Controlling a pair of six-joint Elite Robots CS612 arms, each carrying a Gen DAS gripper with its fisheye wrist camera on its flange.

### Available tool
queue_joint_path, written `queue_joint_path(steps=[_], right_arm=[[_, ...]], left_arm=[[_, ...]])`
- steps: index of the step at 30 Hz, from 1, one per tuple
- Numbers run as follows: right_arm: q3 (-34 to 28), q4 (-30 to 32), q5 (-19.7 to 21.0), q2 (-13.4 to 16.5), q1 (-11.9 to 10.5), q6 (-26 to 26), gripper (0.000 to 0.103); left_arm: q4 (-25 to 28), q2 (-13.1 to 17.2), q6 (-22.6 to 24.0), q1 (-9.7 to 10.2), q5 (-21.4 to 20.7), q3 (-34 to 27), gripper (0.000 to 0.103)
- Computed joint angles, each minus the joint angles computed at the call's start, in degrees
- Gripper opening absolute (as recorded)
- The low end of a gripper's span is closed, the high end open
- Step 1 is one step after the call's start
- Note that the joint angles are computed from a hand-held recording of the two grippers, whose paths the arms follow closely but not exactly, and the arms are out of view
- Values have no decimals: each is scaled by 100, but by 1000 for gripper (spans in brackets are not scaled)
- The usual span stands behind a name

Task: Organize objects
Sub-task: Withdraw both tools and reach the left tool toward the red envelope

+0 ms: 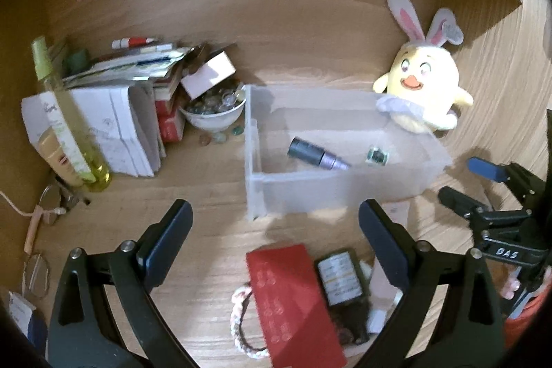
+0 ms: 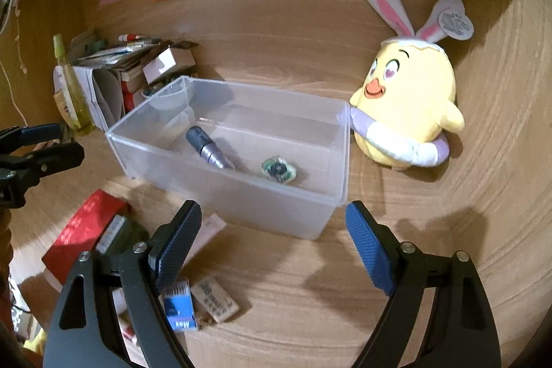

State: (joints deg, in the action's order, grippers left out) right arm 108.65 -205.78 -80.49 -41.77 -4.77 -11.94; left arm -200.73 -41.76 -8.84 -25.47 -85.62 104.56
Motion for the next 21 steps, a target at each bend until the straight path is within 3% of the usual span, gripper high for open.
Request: queue_joint_path(steps=[8,21], right_arm=[[135,300,5,33,-67,195,84],[141,850,-146,92,51,-223,84]], left_arm=[[386,54,-188,89,-154,22,98],[748,112,-349,118,-272,80,98]])
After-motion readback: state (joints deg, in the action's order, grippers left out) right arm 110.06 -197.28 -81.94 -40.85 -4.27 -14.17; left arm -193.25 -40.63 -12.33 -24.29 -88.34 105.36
